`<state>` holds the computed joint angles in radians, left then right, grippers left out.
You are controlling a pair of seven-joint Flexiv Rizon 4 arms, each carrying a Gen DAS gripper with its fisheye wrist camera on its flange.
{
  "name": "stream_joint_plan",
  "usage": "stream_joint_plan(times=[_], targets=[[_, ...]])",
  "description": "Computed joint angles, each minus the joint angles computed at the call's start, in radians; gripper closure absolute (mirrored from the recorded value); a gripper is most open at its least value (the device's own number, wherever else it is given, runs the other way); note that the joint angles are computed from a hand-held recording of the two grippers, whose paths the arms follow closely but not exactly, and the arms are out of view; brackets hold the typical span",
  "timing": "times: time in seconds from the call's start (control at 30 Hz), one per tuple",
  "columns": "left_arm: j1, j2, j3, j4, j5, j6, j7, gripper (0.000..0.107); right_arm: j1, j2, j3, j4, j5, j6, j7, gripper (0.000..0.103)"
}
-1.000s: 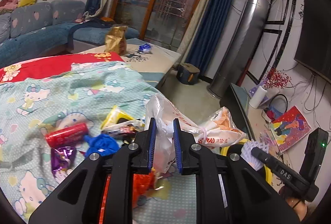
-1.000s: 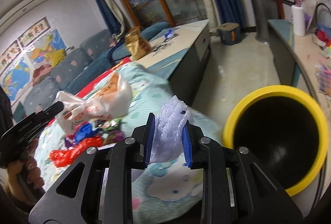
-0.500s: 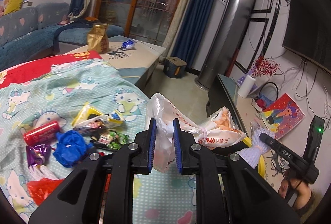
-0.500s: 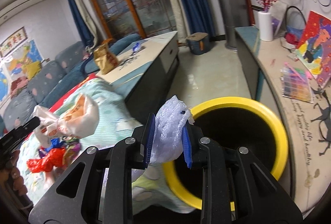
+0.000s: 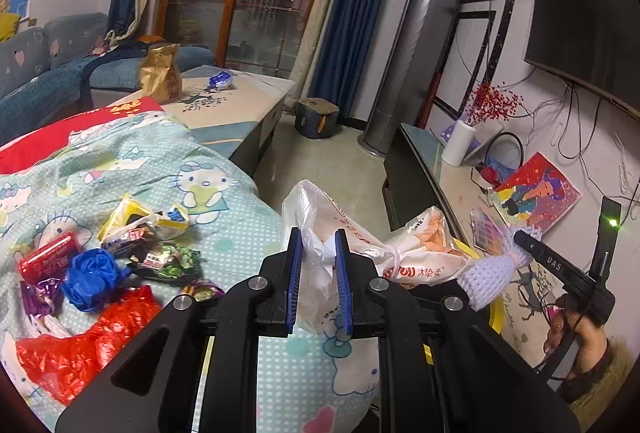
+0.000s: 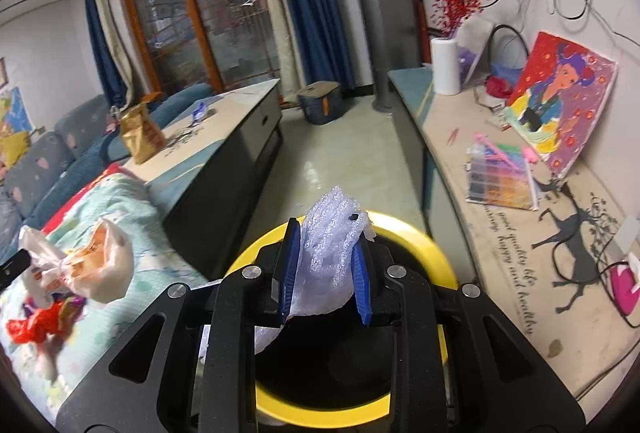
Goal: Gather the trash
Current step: 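Carry the foam net and white bag over the yellow-rimmed bin with both tools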
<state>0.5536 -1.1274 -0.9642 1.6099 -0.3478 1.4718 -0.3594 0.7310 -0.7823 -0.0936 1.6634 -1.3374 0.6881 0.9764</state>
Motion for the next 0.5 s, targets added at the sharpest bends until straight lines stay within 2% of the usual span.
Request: stream_joint_plan(times=[0.5], targets=[[-0.04,0.005,0.031,0.031,0.036,0.009,0.022,0.091,0.0,0.008,0.023,0.044,0.106,-0.102,-0.042,0.084]])
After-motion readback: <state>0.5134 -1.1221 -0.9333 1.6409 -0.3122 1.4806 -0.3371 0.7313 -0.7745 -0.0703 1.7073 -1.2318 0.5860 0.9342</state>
